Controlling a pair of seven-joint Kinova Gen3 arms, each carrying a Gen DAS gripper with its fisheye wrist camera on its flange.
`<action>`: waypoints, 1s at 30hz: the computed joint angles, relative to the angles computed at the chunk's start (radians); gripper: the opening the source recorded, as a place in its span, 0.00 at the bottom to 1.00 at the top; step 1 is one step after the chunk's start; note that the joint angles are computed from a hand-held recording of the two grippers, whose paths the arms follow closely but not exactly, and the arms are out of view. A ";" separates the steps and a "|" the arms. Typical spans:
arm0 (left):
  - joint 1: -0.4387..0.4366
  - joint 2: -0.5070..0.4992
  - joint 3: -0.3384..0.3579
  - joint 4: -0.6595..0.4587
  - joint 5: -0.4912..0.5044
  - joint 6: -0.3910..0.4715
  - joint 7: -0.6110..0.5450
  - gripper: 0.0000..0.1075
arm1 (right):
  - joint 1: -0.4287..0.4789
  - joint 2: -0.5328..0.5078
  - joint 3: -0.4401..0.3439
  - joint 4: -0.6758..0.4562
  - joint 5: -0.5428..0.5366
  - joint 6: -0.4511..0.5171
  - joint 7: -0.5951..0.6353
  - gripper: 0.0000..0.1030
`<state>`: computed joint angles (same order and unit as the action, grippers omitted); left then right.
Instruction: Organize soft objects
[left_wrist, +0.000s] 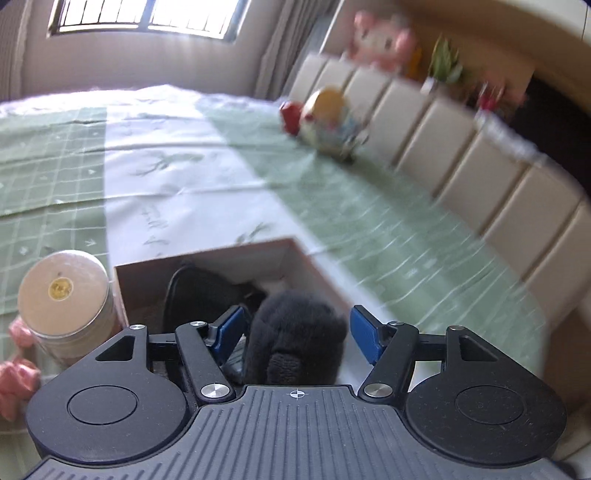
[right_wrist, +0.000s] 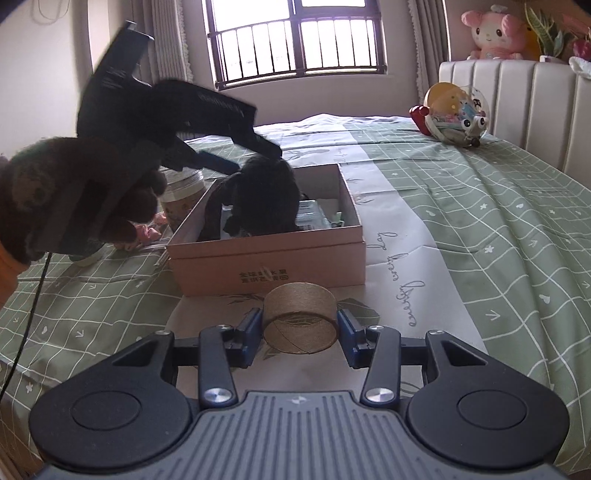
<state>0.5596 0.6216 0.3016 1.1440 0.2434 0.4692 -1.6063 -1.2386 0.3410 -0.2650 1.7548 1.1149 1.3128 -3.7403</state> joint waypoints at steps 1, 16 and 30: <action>-0.043 -0.015 0.046 0.040 0.041 -0.041 -0.027 0.64 | 0.002 0.003 0.001 -0.009 0.001 0.003 0.015 0.42; -0.176 -0.288 0.094 0.480 0.099 -0.326 -0.028 0.64 | 0.185 -0.042 0.061 -0.194 0.121 -0.143 0.324 0.74; 0.167 -0.377 -0.384 0.730 -0.201 -0.396 0.346 0.64 | 0.165 0.018 0.085 -0.150 0.055 -0.159 0.210 0.86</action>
